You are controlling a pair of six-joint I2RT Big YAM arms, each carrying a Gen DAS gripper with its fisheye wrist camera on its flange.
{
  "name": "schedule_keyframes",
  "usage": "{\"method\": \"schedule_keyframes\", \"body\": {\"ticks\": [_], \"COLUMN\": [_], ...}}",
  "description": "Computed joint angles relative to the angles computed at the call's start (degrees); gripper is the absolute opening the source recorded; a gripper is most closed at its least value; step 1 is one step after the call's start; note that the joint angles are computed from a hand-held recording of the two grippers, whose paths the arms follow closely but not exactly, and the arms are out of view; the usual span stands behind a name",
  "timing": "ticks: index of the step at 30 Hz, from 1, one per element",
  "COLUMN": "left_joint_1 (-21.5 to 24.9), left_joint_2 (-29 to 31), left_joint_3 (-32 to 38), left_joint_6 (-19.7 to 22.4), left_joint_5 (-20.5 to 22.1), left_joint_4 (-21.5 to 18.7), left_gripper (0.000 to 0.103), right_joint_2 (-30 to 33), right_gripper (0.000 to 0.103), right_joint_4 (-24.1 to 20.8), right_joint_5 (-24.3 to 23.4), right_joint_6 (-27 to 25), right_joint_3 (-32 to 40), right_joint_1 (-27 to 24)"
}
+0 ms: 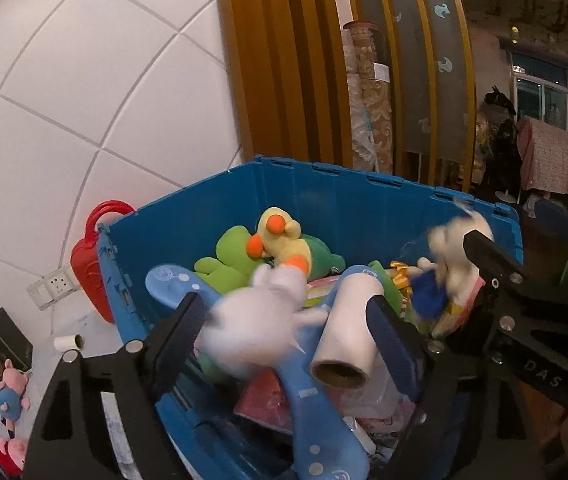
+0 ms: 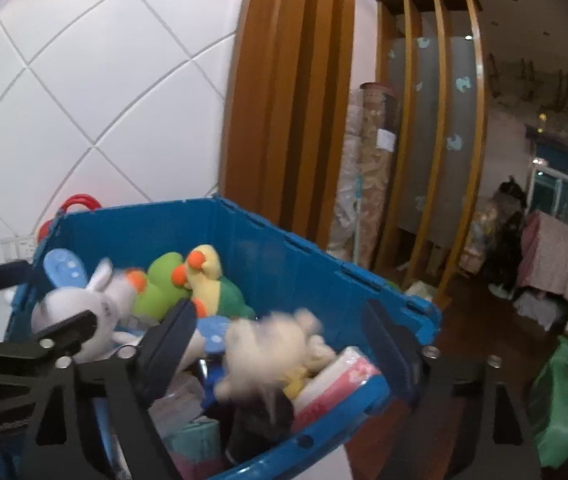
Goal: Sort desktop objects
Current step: 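Open both grippers to drop the teddy and goose plush into the crate, then move the right gripper to the black tape roll while the left approaches the white cylinder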
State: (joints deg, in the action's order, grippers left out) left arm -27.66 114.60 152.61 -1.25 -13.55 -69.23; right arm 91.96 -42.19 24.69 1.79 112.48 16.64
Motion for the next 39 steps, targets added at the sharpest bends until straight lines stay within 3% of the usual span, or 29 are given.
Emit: {"method": "schedule_keyframes", "body": {"ticks": [5,13,20,30,39], "left_joint_1": [0.36,2.25,5.62,14.72,26.21], "left_joint_2": [-3.18,-11.23,-19.7,-31.05,-35.6], "left_joint_3": [-4.93,-16.64,-27.88,-41.92,-47.72], "left_joint_6": [-0.58,-1.49,-2.59,-3.05,-5.45], "left_joint_5": [-0.08,0.91,0.09,-1.28,0.95], "left_joint_4": [2.07,7.15,12.32,16.26,16.39], "left_gripper": [0.088,0.089,0.099,0.1,0.1], "right_joint_2": [-1.13,-3.41,-4.08,0.28,9.99], "right_gripper": [0.103,0.103,0.103,0.103,0.103], "right_joint_4": [0.47,1.16,1.29,0.29,-3.58], "right_joint_5": [1.79,1.66,2.11,1.32,0.11], "right_joint_6": [0.61,0.48,-0.39,-1.7,-4.14], "right_joint_3": [-1.11,-2.66,-2.15,5.02,17.3], "right_joint_1": [0.22,2.11,6.46,15.93,23.6]}}
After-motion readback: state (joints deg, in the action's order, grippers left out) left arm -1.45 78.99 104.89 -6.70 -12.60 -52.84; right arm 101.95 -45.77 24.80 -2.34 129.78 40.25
